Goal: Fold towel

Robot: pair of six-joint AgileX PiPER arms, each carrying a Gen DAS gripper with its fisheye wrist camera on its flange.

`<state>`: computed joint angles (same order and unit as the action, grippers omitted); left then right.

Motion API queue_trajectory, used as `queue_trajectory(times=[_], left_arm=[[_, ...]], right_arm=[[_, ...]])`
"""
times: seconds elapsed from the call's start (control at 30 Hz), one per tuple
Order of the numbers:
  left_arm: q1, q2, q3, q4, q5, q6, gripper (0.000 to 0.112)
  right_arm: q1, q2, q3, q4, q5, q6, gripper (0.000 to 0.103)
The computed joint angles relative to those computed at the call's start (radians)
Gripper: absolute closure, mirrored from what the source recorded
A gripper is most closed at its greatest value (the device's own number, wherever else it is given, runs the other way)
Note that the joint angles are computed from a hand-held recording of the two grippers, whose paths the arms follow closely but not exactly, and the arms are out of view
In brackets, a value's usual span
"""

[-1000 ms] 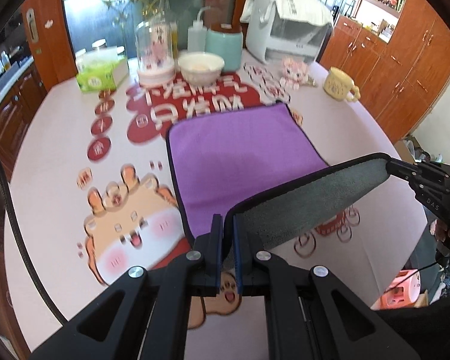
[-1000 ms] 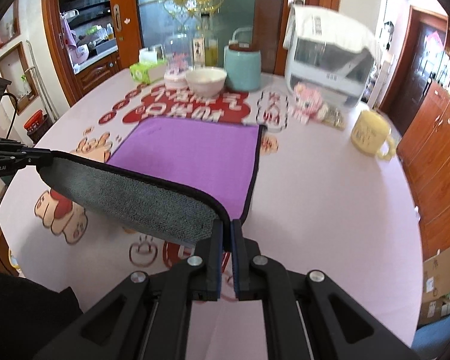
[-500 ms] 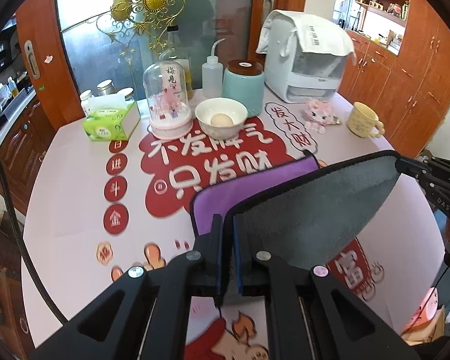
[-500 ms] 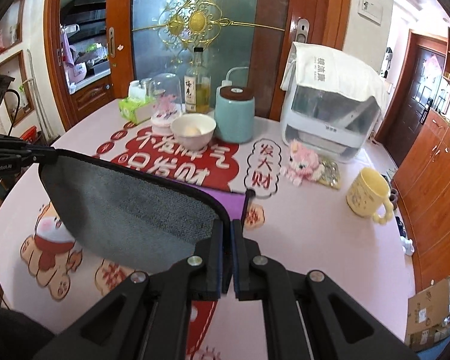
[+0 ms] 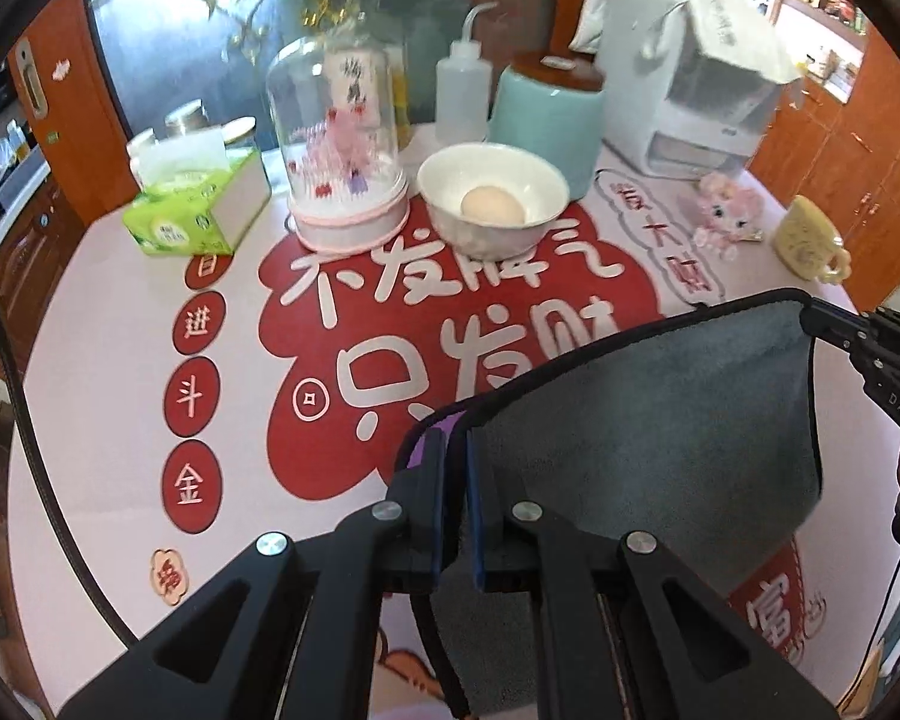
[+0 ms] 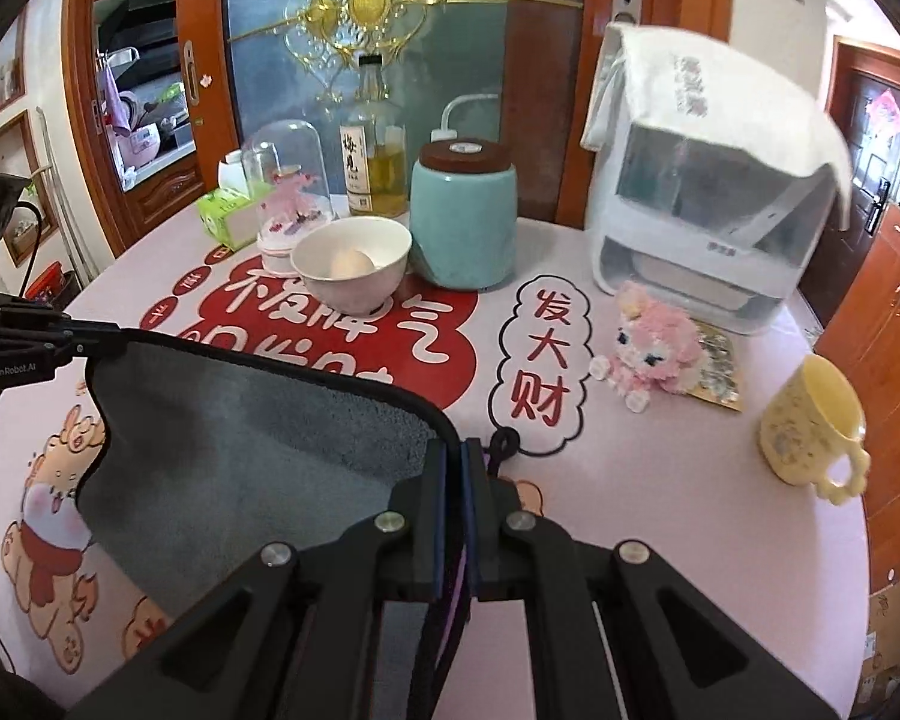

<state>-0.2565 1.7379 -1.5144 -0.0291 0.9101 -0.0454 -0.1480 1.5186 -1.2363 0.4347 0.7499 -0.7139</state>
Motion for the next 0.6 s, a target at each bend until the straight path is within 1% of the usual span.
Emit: queue_trajectory(times=[0.07,0.13,0.23,0.27,0.3,0.33,0.37,0.4,0.43,0.5,0.6], left_arm=[[0.004,0.039,-0.016,-0.001,-0.002,-0.01,0.107],[0.008,0.066,-0.025,0.005,-0.001,-0.033,0.104],[0.014,0.088,-0.032,0.005,0.002,-0.058,0.092],[0.013,0.091,-0.033,0.012,0.002,-0.068,0.087],[0.013,0.091,-0.031,0.018,-0.001,-0.074,0.083],[0.013,0.09,-0.03,0.025,0.0,-0.08,0.083],[0.011,0.087,-0.031,0.033,0.004,-0.088,0.082],[0.009,0.085,-0.031,0.043,0.007,-0.097,0.082],[0.007,0.077,-0.03,0.052,0.012,-0.108,0.082],[0.006,0.059,-0.019,0.053,0.017,-0.114,0.077],[-0.003,0.012,0.006,0.073,0.025,-0.145,0.077]], right_arm=[[0.007,0.037,-0.012,0.004,-0.01,-0.009,0.098],[0.016,0.073,-0.021,0.002,-0.028,-0.013,0.098],[0.022,0.118,-0.038,-0.008,-0.029,0.001,0.095],[0.022,0.129,-0.046,-0.008,-0.025,0.005,0.092],[0.024,0.139,-0.048,-0.012,-0.024,0.014,0.084],[0.025,0.145,-0.05,-0.018,-0.024,0.021,0.078],[0.025,0.149,-0.051,-0.021,-0.022,0.023,0.068],[0.025,0.155,-0.057,-0.022,-0.016,0.025,0.063],[0.022,0.155,-0.058,-0.013,-0.01,0.02,0.062],[0.016,0.149,-0.056,0.001,-0.003,0.016,0.059],[0.009,0.124,-0.05,0.008,0.006,0.026,0.055]])
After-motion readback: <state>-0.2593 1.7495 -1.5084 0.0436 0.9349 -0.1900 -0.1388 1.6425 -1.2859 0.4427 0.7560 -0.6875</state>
